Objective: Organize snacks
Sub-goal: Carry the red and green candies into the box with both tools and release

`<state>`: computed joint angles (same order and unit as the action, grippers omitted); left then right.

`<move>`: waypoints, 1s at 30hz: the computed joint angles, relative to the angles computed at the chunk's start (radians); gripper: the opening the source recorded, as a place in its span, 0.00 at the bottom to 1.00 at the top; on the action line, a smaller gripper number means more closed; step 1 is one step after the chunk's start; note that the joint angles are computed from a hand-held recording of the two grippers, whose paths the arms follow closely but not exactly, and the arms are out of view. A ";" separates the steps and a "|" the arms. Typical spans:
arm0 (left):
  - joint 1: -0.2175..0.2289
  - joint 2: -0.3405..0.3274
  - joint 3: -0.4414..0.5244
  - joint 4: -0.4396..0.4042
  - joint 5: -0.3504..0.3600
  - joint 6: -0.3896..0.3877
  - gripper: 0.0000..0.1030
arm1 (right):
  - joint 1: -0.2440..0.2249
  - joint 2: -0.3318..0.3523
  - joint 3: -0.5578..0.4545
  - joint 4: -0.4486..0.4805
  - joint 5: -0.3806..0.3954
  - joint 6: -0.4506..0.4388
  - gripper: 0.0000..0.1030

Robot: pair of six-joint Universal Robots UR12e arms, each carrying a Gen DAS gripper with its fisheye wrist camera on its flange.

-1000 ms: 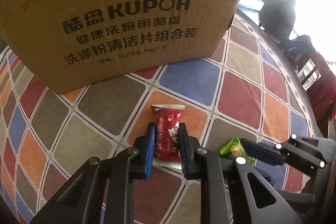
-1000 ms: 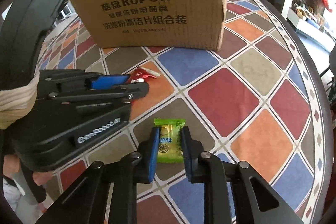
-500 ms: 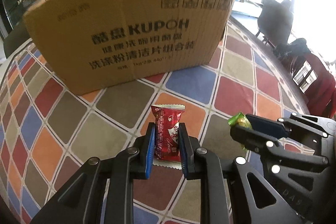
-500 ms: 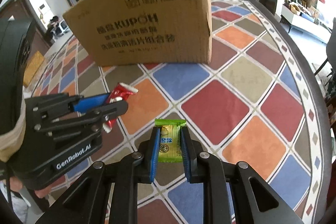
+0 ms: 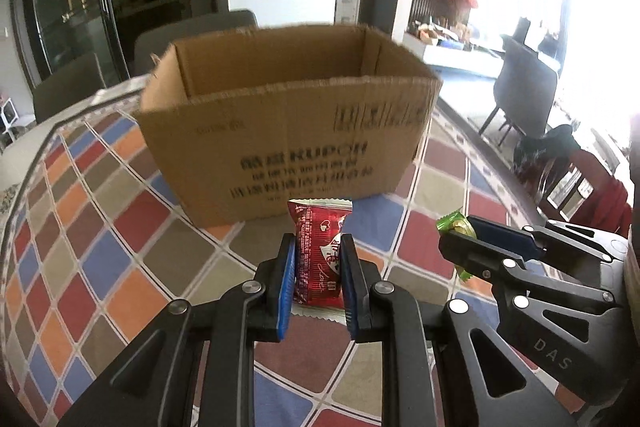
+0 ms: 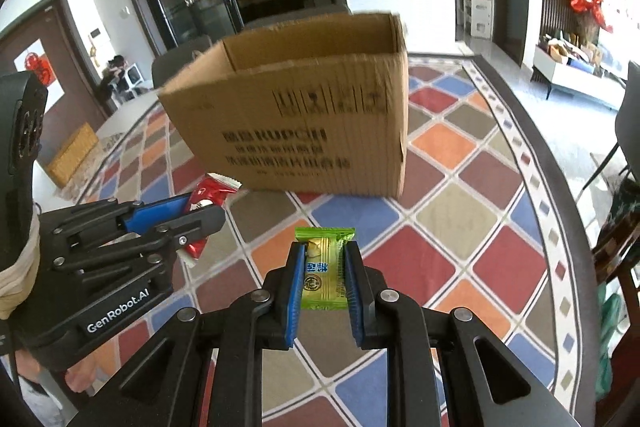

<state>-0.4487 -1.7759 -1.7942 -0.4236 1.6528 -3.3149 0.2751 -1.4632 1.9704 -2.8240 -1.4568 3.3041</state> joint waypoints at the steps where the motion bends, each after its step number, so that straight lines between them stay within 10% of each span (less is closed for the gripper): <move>1: -0.002 0.002 -0.001 0.011 0.004 -0.002 0.21 | 0.002 -0.002 -0.002 -0.009 -0.003 -0.003 0.20; 30: 0.034 0.028 0.057 0.115 0.025 -0.002 0.21 | 0.023 0.007 -0.116 -0.139 -0.039 -0.067 0.20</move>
